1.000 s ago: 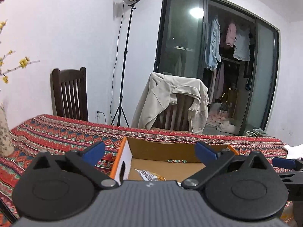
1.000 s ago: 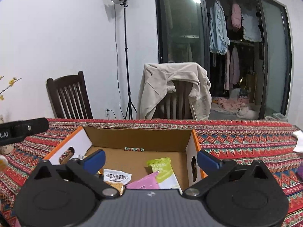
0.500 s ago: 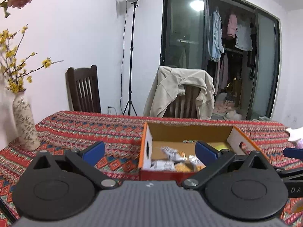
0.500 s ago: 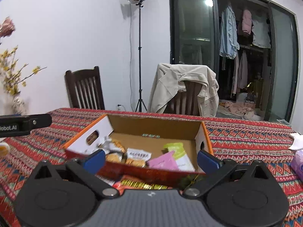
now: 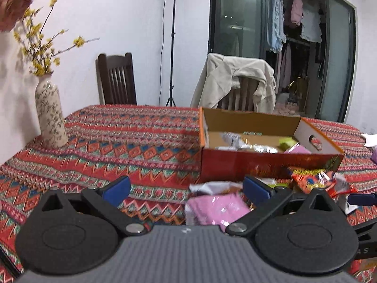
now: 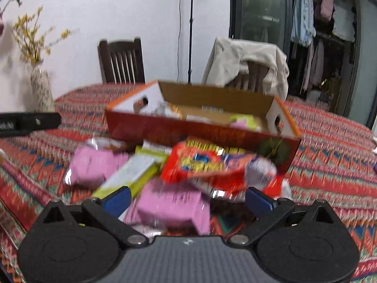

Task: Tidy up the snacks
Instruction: 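Withdraw both tools from the box back toward the snack pile, then grasp a pink packet with the right gripper while the left grasps the green-and-white snack bar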

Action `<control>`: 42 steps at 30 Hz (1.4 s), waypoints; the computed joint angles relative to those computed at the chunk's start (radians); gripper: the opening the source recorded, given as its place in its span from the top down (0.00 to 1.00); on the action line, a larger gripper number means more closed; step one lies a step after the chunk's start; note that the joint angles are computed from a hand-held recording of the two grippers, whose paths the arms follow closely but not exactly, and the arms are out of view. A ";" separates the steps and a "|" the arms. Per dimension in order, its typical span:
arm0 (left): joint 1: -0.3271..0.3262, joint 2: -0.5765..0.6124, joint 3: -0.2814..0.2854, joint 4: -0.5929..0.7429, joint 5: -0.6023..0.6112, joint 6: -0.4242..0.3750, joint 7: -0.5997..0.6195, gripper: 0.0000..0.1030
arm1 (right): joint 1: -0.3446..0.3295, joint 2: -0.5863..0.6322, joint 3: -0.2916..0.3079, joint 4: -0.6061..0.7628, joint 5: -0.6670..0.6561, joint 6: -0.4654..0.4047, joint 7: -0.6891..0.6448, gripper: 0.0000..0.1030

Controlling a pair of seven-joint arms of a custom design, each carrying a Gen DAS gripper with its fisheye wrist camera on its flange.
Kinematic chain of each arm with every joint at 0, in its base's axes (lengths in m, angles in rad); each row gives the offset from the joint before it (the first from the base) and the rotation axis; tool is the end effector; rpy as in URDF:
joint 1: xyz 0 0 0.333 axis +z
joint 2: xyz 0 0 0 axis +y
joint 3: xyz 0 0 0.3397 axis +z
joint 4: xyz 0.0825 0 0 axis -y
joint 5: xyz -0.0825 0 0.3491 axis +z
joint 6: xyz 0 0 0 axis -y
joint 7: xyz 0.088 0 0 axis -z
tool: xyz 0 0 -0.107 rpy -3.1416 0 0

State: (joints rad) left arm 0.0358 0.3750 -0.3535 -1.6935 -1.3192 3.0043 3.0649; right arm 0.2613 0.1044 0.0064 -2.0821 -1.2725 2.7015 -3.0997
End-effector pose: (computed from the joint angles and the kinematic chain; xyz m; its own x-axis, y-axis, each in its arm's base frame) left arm 0.6543 -0.1041 0.4880 -0.4760 -0.8788 0.0345 -0.4227 0.1942 -0.8852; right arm 0.5368 0.1809 0.4586 -0.2801 -0.9600 -0.0043 -0.5990 0.1783 -0.7806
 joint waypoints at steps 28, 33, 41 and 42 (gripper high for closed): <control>-0.005 -0.048 0.045 -0.095 0.000 -0.076 -0.027 0.00 | 0.043 0.012 -0.029 -0.001 -0.081 0.010 0.094 0.39; -0.029 -0.049 0.044 -0.100 0.035 -0.075 -0.047 0.00 | 0.019 -0.051 0.002 -0.064 -0.192 -0.013 0.220 0.39; -0.071 -0.037 0.024 -0.112 0.123 -0.048 -0.087 0.00 | -0.018 -0.121 0.034 -0.143 -0.295 -0.094 0.357 0.39; -0.075 -0.034 0.019 -0.113 0.134 -0.039 -0.089 0.00 | -0.022 -0.125 0.036 -0.149 -0.305 -0.102 0.367 0.39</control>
State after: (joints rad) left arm -0.0396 0.3413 -0.3346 -1.8067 -1.1848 2.9652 2.9758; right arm 0.2394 -0.0208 0.0420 -2.2309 -1.5773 2.5999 -2.7324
